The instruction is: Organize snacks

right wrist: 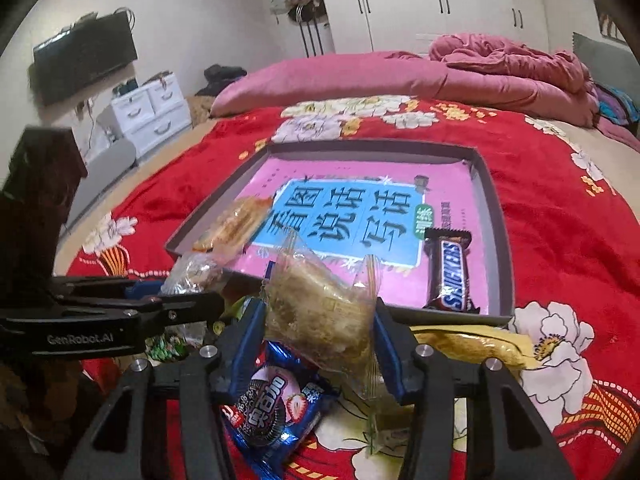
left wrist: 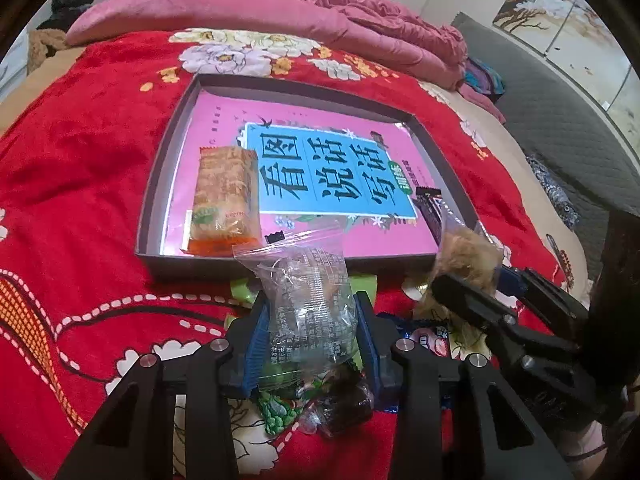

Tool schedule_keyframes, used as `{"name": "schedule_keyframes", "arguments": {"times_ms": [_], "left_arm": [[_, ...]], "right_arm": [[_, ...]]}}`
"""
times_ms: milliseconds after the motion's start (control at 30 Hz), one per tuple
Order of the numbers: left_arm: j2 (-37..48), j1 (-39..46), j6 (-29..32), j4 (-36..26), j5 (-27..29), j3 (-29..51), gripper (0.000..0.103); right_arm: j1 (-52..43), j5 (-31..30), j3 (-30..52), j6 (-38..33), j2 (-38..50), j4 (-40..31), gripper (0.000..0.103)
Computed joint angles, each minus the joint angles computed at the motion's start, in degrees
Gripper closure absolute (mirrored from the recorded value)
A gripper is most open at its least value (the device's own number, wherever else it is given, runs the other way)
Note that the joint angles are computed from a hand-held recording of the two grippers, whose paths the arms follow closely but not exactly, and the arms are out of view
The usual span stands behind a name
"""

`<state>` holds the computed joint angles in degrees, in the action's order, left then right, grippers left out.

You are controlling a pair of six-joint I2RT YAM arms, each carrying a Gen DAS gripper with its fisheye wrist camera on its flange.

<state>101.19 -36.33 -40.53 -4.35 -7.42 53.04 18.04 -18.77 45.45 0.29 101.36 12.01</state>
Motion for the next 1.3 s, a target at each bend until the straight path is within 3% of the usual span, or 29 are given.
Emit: {"name": "schedule_keyframes", "arguments": {"times_ms": [867,1300], "left_arm": [[-5.2,-1.5,2.1,2.4,-8.5,-2.7,0.062],[-3.6,-1.1,1.6,3.4,-8.9,-1.3,0.062]], "right_arm": [[-3.6,-1.4,-0.9,4.9,-3.0,3.3,0.051],[-6.3,-0.8,0.8,7.6,-1.9,4.2,0.051]]}}
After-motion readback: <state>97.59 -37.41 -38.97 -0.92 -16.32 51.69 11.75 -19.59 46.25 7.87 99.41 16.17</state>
